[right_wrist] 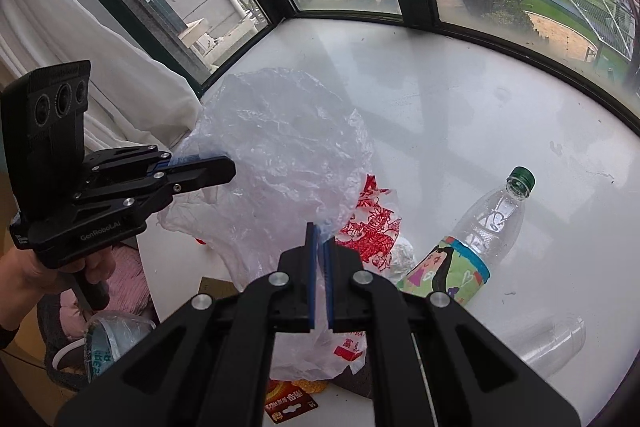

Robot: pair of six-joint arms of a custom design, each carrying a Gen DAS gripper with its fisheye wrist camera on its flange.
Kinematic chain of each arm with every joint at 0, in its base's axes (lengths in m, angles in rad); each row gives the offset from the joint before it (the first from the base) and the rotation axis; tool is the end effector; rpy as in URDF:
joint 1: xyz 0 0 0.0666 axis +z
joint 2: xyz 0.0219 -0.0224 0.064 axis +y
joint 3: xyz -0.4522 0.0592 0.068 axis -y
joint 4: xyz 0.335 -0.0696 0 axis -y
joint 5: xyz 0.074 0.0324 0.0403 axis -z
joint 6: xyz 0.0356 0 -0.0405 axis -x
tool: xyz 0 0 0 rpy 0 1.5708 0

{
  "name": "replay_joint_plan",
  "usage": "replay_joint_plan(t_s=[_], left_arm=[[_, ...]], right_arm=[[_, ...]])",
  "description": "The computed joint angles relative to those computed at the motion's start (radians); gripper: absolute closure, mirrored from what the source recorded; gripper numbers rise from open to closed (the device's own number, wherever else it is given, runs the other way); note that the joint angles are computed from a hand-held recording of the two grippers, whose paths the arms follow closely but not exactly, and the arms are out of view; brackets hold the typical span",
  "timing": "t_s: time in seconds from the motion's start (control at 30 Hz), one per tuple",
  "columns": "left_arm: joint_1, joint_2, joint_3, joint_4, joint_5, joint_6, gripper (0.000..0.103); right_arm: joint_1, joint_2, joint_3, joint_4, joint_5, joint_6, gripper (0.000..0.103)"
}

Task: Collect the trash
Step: 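Carry the red-printed bag into the trash bin and open the left gripper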

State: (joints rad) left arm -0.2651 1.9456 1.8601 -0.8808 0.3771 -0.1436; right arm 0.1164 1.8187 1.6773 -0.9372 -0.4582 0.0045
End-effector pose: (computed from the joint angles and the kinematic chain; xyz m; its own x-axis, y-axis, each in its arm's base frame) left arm 0.6191 -0.1821 0.4097 -0.7221 0.3339 -0.6059 0.5546 0.8029 -0.2185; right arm 0.5746 0.0826 0.4116 -0.8739 -0.1063 -0.4743 -0.3157 0.8660 0.3877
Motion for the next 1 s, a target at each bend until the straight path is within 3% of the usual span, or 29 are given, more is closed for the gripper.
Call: replay_joint_plan(t_s=[0.37, 0.63, 0.8, 1.0], left_arm=[[0.022, -0.26, -0.262, 0.096, -0.097, 0.063, 0.099], [0.098, -0.481, -0.473, 0.143, -0.167, 0.117, 0.099], [0.18, -0.633, -0.594, 0.122, -0.205, 0.142, 0.099], [0.32, -0.816, -0.713, 0.053, -0.2, 0.128, 0.099]], right_arm=[[0.098, -0.124, -0.072, -0.003, -0.018, 0.046, 0.097], [0.245, -0.176, -0.092, -0.019, -0.042, 0.077, 0.097], [0.366, -0.183, -0.083, -0.03, -0.056, 0.072, 0.097], [0.52, -0.193, -0.092, -0.042, -0.058, 0.059, 0.097]])
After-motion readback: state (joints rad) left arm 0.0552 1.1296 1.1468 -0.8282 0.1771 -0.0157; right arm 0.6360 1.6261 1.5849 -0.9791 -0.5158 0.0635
